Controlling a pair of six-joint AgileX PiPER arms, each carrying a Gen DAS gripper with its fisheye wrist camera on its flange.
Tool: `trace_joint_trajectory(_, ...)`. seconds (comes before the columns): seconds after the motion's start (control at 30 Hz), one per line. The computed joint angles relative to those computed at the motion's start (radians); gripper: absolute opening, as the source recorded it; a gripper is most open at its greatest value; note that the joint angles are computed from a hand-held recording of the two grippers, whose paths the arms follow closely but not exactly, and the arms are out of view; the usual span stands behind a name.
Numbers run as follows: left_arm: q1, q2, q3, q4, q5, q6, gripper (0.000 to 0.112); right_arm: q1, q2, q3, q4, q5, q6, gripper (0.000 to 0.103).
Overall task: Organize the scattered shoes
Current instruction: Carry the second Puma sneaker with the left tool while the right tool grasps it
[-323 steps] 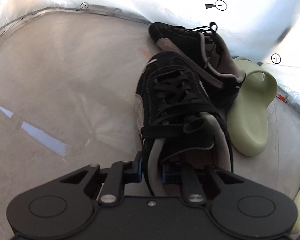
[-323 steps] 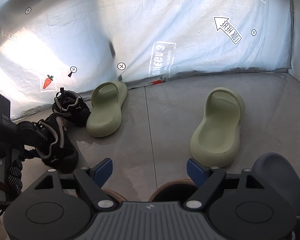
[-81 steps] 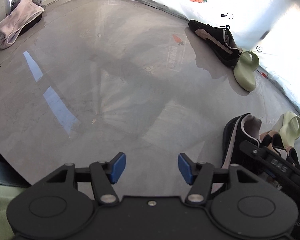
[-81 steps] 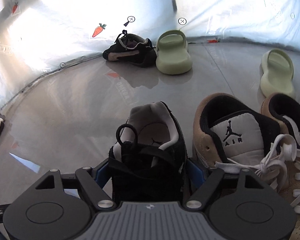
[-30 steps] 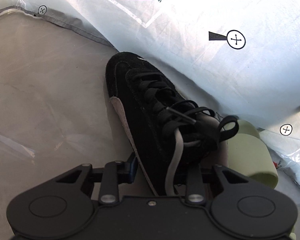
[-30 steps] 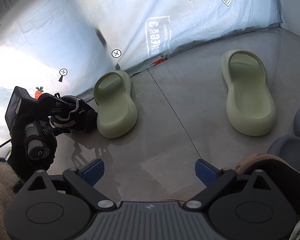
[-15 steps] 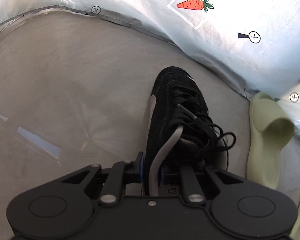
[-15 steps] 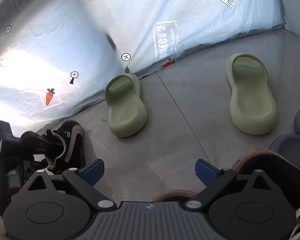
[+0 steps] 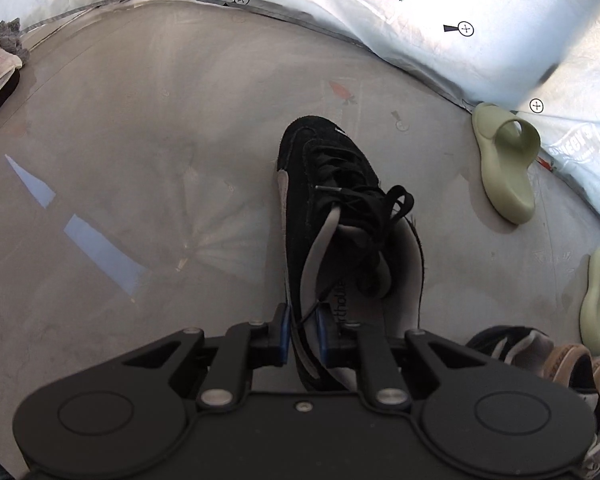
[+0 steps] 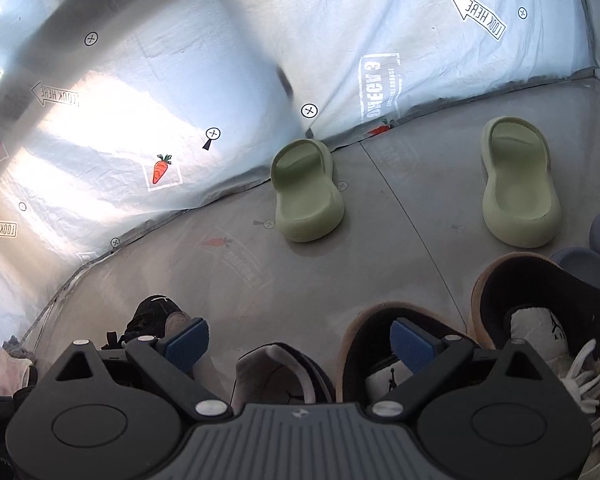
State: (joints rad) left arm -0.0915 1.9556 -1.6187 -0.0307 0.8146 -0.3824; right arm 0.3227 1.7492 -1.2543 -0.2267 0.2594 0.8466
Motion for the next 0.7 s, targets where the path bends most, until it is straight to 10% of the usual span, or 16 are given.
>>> trace_joint_trajectory(0.23, -0.051, -0.114, 0.150, 0.032, 0.005, 0.050, 0.017, 0.062, -0.065, 0.049, -0.041, -0.006, -0.062, 0.098)
trace_joint_trajectory(0.6, 0.101, -0.288, 0.341, -0.100, -0.093, 0.078, 0.018, 0.164, -0.007, -0.042, 0.398, 0.080, -0.734, 0.096)
trace_joint_trajectory(0.7, 0.150, -0.306, 0.369, -0.116, -0.103, 0.061, 0.018, 0.198, 0.050, -0.118, 0.502, 0.159, -0.909, 0.081)
